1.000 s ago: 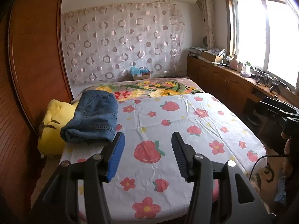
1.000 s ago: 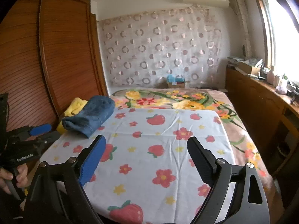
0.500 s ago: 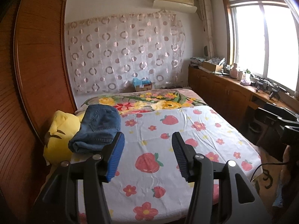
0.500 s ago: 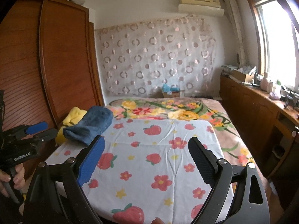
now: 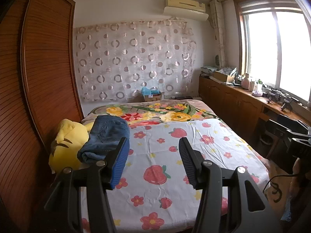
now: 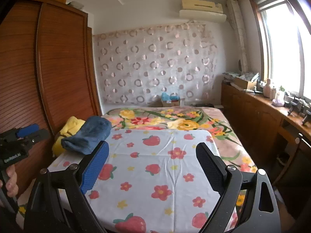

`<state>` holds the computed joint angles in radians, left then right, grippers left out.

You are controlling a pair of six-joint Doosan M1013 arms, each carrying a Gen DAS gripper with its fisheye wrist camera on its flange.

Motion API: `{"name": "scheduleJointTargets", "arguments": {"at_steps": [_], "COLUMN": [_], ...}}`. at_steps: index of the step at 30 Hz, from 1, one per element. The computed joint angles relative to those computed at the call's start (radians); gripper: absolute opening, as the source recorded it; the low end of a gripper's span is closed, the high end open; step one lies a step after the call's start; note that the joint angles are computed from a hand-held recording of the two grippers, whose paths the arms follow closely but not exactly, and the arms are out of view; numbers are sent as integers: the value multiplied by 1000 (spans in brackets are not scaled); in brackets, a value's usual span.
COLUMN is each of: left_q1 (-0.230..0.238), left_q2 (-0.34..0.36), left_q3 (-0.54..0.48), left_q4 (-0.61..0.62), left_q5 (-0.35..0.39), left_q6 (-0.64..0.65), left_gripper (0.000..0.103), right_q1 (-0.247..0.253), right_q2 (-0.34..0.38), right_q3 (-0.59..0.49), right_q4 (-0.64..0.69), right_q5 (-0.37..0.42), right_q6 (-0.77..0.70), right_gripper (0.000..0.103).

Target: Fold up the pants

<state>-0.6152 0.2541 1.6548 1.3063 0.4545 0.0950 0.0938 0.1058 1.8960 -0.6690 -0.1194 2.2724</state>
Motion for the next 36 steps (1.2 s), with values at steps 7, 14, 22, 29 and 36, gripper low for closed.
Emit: {"name": "scheduleJointTargets", "arguments": {"at_steps": [7,14,22,29,36], "left_q1": [1,3,5,7,8], "left_q2": [2,1,2,7,6], "left_q3": [1,3,5,11,16], "left_q4": [-19,-21,-22,-15,-12], "left_q5": [9,8,7,7,9], "left_q6": [7,6,6,-7,-13], "left_gripper": [53,53,53,53,53], "right_q1": [0,0,-1,0,0], "right_q2": [0,-1,-1,-1,-1], "right_q3": [1,1,0,0,-2], "right_q4": [3,-6,-26,-8,-30], "right_q5": [0,1,0,3,3], "right_q6": [-2,5,26,9,30], "right_gripper": [93,93,93,93,93]}}
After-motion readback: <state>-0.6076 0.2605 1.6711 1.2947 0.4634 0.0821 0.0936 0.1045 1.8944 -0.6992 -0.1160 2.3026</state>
